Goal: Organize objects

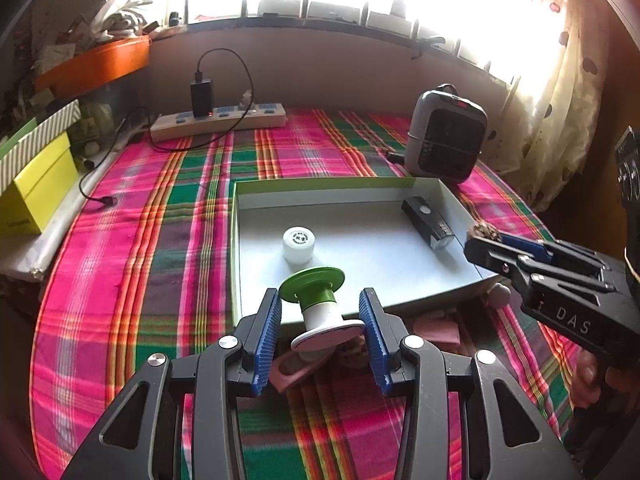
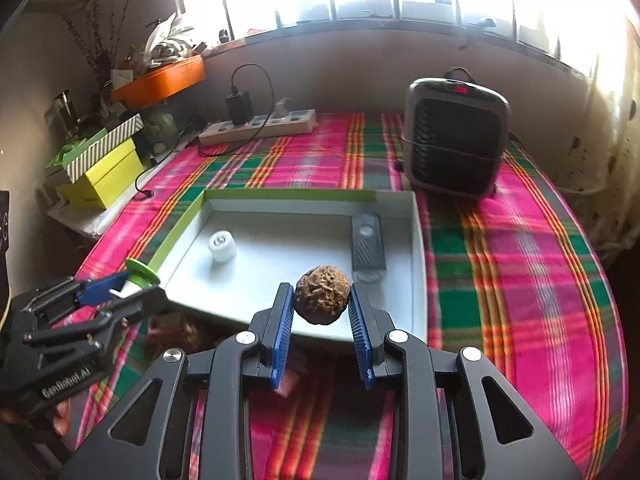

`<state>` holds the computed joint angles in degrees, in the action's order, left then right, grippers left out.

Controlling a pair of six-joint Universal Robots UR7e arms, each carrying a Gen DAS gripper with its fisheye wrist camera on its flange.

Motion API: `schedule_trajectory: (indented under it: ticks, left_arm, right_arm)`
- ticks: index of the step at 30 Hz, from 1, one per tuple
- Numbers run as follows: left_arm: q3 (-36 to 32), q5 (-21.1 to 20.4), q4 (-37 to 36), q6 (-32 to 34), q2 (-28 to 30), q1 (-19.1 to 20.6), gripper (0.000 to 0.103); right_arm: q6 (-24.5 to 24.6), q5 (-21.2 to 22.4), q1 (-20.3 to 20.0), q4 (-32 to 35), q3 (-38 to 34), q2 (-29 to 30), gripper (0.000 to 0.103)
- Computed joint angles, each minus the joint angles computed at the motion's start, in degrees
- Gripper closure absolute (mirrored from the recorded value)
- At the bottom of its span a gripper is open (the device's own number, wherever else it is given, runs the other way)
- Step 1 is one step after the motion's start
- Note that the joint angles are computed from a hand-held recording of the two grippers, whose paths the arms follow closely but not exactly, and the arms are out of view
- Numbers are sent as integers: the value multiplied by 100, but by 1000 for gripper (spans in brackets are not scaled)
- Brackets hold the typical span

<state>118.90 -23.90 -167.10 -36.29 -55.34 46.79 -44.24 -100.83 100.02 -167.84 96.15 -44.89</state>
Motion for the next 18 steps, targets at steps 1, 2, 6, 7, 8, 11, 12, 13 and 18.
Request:
schedule_trajectory:
  ticks: [1,2,6,7,8,11,12,13,18]
  left_arm:
    - [-40,-12,-19,53,15,39,65]
    - [-59,-16,-46,78,30,55,65]
    - [-172,-43,-153,253,99,151,65]
    - [-209,-50,-162,297,120,181,65]
    - [-240,-59,-158,321,132,206,65]
    - [-314,-93,-204,391,175,280,65]
    - [-340,-102,-248,437,197,307,65]
    - [-369,-111,-245,457,213,333,65]
    - [-461,-148,-239,539,274,440,65]
  right_arm:
    - [-2,17,16,83,-91,54,73]
    - [1,23,30,146,-166,101,73]
    - [10,95,64,471,-470,264,73]
    - [10,128,73,585,-566,314,73]
    - [11,144,82,655,-631,348,73]
    - [-52,143,131,882,-870,506,73]
    - [-78,128,148,953,-951,567,73]
    - [-114,104,166,1055,-1039,631,73]
    - [-105,-38,214,1359,-1413,925,73]
